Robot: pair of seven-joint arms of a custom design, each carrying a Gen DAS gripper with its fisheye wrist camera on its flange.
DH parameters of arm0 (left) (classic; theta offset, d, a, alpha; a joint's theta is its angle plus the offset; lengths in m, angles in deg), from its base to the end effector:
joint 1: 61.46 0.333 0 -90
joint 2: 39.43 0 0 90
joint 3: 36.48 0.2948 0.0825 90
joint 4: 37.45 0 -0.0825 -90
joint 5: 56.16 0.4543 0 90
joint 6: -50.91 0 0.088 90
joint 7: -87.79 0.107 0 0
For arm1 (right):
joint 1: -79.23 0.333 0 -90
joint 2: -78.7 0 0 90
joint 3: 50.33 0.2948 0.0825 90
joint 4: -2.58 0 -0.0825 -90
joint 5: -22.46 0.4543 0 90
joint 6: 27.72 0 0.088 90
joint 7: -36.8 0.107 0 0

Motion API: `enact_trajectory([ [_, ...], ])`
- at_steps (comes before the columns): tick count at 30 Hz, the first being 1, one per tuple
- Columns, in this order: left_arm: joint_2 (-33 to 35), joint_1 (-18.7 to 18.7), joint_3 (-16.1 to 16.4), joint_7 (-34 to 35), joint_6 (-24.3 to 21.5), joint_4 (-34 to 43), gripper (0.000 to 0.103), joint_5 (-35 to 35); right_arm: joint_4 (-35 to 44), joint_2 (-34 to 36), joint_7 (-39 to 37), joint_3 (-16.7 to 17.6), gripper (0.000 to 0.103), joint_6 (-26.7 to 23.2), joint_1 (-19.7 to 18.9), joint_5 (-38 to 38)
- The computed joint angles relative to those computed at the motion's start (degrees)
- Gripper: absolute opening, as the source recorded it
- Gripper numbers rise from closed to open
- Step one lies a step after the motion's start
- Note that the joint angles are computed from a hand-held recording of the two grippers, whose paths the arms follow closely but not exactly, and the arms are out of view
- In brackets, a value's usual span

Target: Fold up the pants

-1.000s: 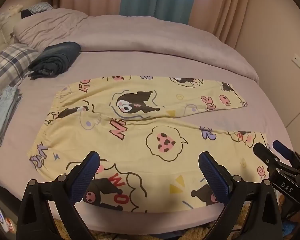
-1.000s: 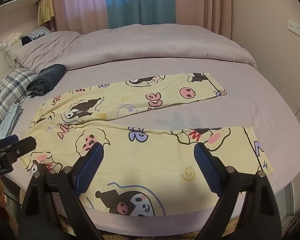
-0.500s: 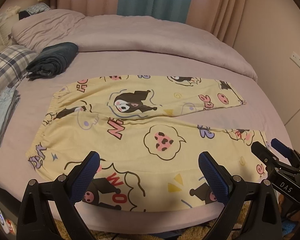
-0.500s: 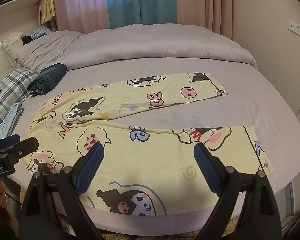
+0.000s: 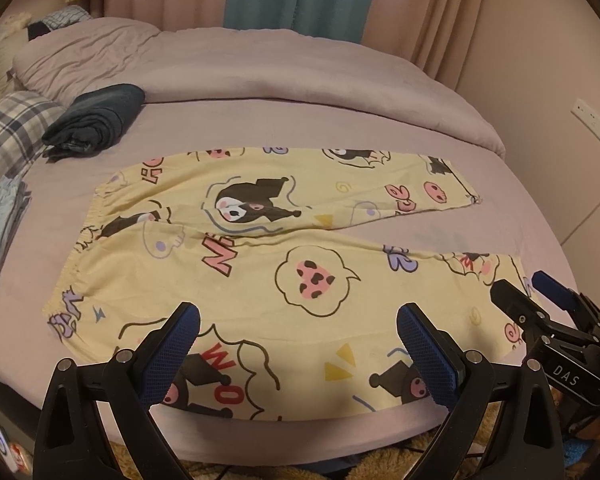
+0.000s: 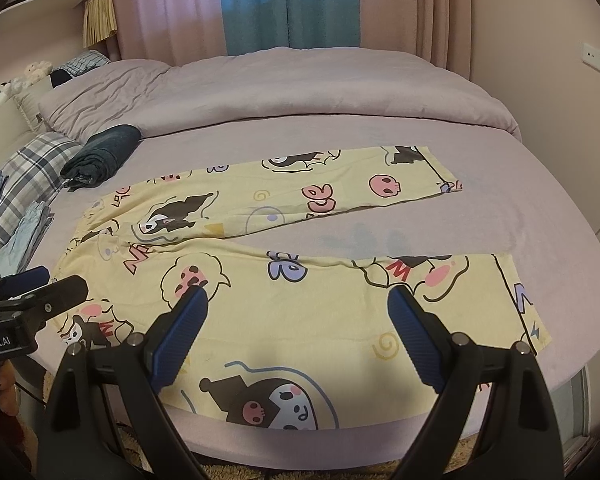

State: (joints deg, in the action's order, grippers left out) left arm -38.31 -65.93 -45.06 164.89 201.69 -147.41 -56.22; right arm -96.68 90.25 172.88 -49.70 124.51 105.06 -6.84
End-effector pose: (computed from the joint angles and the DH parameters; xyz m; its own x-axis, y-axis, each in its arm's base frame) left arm 0.6605 -0.1525 0.5137 -0.0523 -0.9878 0.1464 -0.7814 -0.0508 -0.6219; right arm 0.6471 0.3368 0.4957 0.0585 -0.9947 -0.0850 -0.6996 0.0199 -0.7143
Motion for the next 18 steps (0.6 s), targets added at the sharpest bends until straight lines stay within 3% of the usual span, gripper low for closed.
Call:
enact_trajectory([
  [10,0.6,0.1,-0.1,1.9,-0.3,0.2,0.100,-2.8,-0.6,-0.3,0.2,0.1,0.091,0.0,-0.1,0.4],
  [18,2.8,2.0,1.2,-2.6,-1.5,0.9,0.100,-1.0,-3.7,-1.9,3.6,-0.5,0.091,-0.4,-0.9,-0.3],
])
